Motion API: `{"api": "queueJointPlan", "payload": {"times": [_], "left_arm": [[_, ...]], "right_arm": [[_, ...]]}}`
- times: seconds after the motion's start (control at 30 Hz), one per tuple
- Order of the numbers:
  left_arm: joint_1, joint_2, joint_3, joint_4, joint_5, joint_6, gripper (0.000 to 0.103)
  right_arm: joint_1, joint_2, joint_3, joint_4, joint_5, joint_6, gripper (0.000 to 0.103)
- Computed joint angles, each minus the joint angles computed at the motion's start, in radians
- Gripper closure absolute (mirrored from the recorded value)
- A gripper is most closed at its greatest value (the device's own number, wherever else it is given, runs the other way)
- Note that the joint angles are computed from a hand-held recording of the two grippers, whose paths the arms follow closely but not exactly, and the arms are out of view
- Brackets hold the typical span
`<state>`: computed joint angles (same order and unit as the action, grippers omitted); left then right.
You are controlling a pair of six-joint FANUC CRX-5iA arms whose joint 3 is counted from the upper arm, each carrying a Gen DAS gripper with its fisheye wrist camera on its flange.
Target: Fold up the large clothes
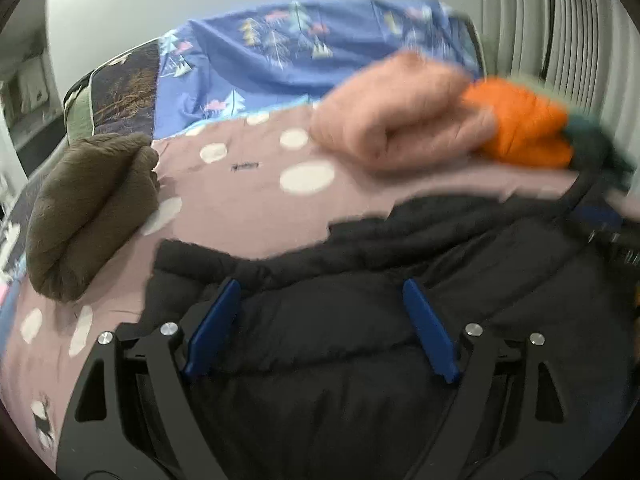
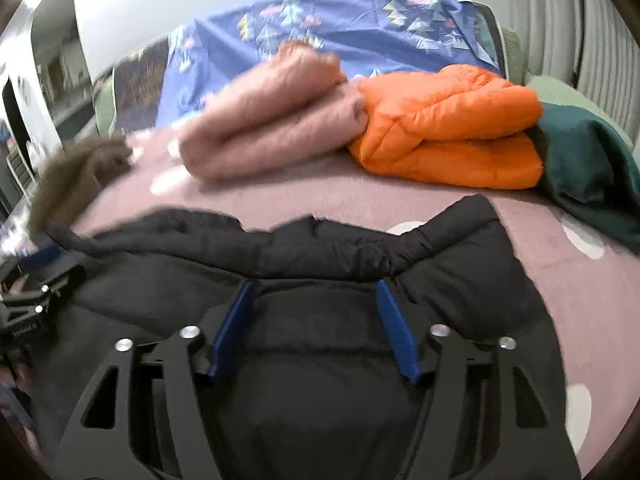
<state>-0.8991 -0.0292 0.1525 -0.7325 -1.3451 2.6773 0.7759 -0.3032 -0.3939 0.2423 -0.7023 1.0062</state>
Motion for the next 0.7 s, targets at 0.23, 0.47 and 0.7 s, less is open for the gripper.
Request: {"api": "queueJointPlan", "payload": {"times": [0.23, 0.47, 0.7], "left_arm": [[0.025, 0.071, 0.100, 0.059, 0.010, 0.046, 0.014], [0.064, 0.131, 0.054, 0.068, 0.003, 0.074, 0.009], [0.063, 0.135, 0.042, 0.059, 0.009, 0.088, 0.008]], "right_arm": [[0.062, 0.106, 0.095, -0.014, -0.102, -0.056, 0.020], [0.085, 0.119, -0.033, 0.185, 0.040, -0.190, 0.011], [0.077, 0.134, -0.041, 0.169, 0.063, -0.175, 0.009]]}}
